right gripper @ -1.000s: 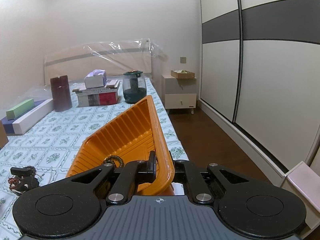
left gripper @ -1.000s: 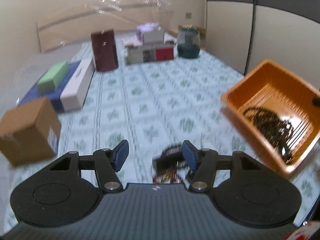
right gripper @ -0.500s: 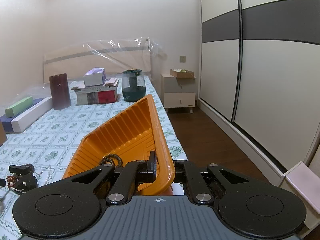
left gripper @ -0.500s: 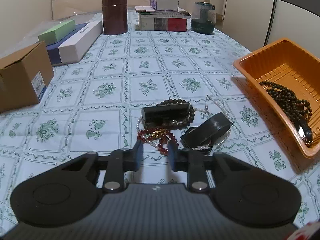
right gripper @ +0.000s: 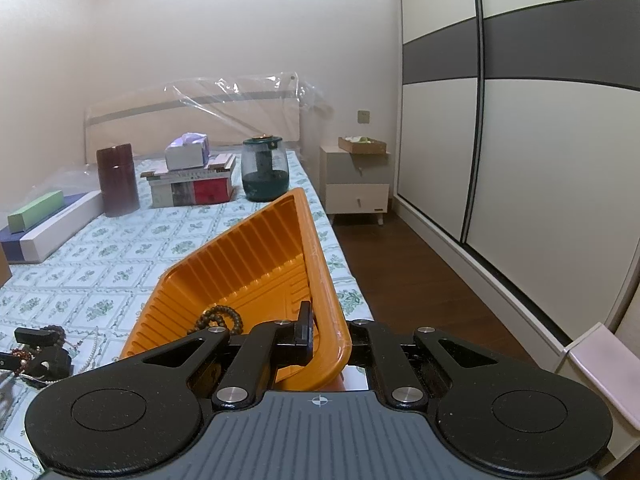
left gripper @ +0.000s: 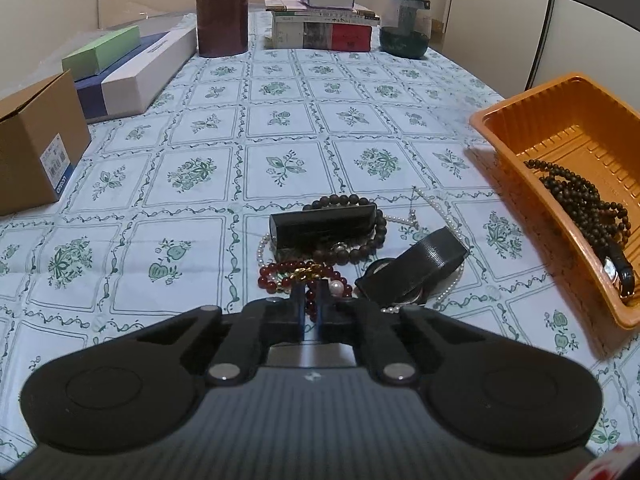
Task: Organize jewelry
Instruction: 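Lower the left tool to the pile and grasp the red bead strand, then carry the red bead strand into the tray and open the left tool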
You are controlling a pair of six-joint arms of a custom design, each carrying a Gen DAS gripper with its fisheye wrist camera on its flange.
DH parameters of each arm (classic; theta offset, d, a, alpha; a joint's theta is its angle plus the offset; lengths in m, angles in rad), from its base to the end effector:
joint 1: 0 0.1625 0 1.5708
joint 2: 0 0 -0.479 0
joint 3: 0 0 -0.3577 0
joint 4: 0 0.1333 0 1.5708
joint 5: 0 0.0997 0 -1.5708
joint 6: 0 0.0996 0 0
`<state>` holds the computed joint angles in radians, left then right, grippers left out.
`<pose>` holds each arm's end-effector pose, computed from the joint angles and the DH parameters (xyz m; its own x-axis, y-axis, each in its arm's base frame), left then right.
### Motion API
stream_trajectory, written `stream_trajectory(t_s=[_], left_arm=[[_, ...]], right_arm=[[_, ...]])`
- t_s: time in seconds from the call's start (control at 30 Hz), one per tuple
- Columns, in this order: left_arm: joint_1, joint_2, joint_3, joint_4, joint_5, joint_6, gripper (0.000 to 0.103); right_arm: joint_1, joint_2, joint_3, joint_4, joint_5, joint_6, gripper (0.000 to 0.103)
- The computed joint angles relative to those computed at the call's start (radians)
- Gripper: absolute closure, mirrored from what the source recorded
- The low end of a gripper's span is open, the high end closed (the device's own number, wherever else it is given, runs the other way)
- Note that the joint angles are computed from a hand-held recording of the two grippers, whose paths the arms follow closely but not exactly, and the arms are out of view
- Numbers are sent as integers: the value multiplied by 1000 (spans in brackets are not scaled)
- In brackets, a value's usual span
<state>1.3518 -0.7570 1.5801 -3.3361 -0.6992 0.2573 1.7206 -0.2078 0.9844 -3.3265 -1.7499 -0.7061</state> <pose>0.0520 -0.7306 0.2721 -0.7051 -0.3031 -0.6410 0.3176 0.6733 -0.6677 0.2427 -0.8339 0.0387 -0.7031 -0.3584 0.6142 -0.7090 0.4192 -0.5671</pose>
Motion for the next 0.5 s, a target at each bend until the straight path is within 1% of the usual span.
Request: stream_trajectory(t_s=[0.17,0.3,0.5], left_arm=[[-12,-31,26,-11,-10,5,99],[-29,-63,38,-35,-20,40,99],[-51,-110,29,-36,-72,58,99]], right_arm=[[0,-1,2,-1,1,-2,96],[1,-1,2,-1,0,-2,96],[2,-1,5,-8,1,-3,96]])
